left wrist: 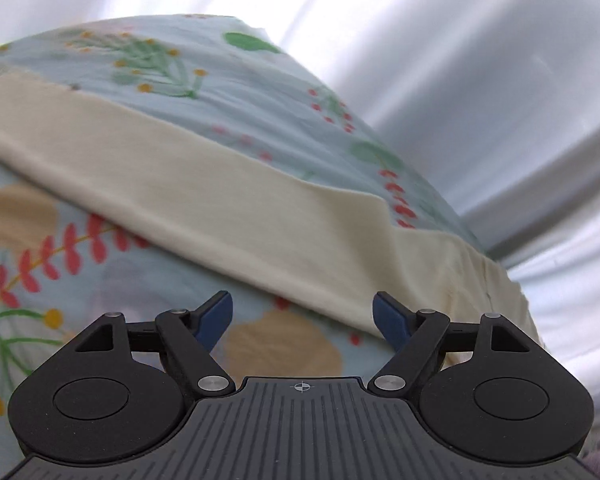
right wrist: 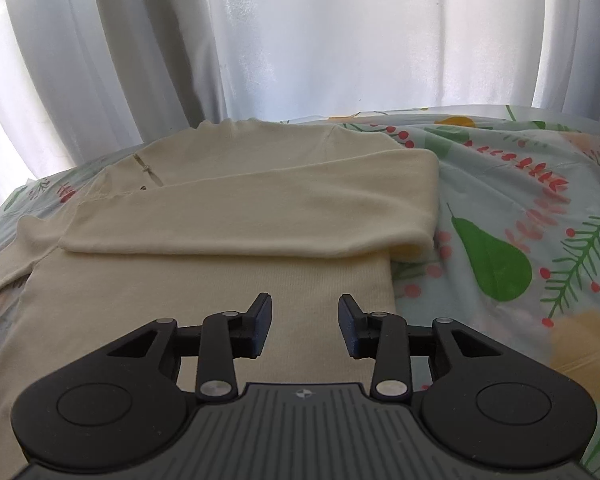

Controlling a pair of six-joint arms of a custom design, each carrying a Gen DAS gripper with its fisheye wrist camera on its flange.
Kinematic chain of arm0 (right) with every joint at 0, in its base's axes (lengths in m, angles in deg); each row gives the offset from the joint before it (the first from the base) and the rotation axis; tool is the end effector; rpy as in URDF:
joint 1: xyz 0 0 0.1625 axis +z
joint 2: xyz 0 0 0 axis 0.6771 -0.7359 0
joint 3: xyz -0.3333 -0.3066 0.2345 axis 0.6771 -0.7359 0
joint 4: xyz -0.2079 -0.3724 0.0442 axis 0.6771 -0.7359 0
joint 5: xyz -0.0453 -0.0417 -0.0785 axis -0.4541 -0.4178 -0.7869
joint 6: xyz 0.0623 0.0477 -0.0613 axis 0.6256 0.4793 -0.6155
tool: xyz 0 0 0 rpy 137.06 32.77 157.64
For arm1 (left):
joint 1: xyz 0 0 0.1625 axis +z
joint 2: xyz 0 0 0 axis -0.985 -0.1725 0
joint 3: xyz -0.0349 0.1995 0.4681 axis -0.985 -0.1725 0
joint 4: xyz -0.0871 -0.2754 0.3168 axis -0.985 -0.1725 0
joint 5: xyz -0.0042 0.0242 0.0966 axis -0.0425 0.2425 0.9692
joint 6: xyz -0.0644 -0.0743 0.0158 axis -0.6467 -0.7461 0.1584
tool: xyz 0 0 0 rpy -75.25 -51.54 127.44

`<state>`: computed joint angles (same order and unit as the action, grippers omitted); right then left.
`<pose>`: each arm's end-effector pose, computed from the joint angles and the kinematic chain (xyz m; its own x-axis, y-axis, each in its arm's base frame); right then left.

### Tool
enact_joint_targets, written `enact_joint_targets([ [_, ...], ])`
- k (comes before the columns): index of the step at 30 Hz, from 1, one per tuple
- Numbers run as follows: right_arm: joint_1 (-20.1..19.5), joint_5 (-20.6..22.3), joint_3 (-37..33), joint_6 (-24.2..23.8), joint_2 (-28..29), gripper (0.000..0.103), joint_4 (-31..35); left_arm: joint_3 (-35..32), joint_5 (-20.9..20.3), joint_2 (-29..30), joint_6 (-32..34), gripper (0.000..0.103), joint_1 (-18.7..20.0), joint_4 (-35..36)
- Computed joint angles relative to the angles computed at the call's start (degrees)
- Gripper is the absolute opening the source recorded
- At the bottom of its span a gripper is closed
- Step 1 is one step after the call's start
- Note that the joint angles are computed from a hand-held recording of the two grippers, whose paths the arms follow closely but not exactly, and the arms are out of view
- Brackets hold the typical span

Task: Fold small clothes
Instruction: 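Grasp the other sleeve cuff with the left tool and lift it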

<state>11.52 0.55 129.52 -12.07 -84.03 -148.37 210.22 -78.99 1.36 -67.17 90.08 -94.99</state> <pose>-0.0433 -0.3010 0.3944 -0.8085 -0.0771 0.5835 -0.4421 0.7340 -0.5156 -0.2592 -0.2597 0.1090 -0.8202 -0.5608 -0.1130 -0.1883 0.4512 -0.8723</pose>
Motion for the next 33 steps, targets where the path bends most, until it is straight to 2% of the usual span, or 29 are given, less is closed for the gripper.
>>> enact_joint_targets([
  [3, -0.41, 0.77, 0.52, -1.96, -1.45, 0.038, 0.93, 3.07, -0.46, -5.22, -15.0, 0.081, -2.74, 8.37],
  [4, -0.41, 1.02, 0.64, -2.15, -1.66, 0.038, 0.85, 4.6, 0.16, -6.78, -19.07, 0.077, -4.05, 9.5],
  [6, -0.14, 1.21, 0.66, -1.87, -1.81, 0.038, 0.91, 7.15, 1.05, -9.65, -25.85, 0.075, -6.02, 11.07],
  [8, 0.5, 0.81, 0.6, -1.28, -1.51, 0.038, 0.73, 8.01, 1.42, -11.57, -32.31, 0.067, -7.2, 15.32],
  [12, 1.82, 0.57, 0.77, -1.25, -1.16, 0.038, 0.33, 9.79, 2.33, -15.49, -43.16, 0.062, -8.88, 22.06],
  [17, 3.07, 0.38, 1.15, -1.81, -0.85, 0.038, -0.33, 10.58, 2.5, -20.36, -51.98, 0.051, -9.55, 30.27],
  [21, 3.97, -0.69, 1.23, -1.6, -0.33, 0.038, -0.76, 10.17, 2.37, -22.3, -53.49, 0.036, -8.11, 33.82],
  [23, 4.12, -0.97, 1.28, -1.85, -0.17, 0.038, -1.05, 9.87, 2.02, -22.88, -52.66, 0.019, -7.05, 34.16],
  [25, 4.12, -1.18, 1.3, -1.88, -0.11, 0.038, -1.31, 9.53, 1.46, -23.27, -51.28, 0.01, -6.02, 34.05],
  [28, 3.65, -0.86, 1.15, -1.53, -0.47, 0.038, -1.02, 7.77, 0.88, -22.53, -48.09, 0.009, -4.37, 34.89],
  [30, 2.99, -0.08, 0.96, -1.35, -1.07, 0.038, -0.32, 4.82, 0.78, -19.87, -43.9, 0.008, -3.33, 37.29],
  [33, 2.18, 0.9, 0.88, -1.31, -1.82, 0.038, 0.25, -0.87, 6.31, -13.75, -32.25, 0.008, -2.5, 39.04],
])
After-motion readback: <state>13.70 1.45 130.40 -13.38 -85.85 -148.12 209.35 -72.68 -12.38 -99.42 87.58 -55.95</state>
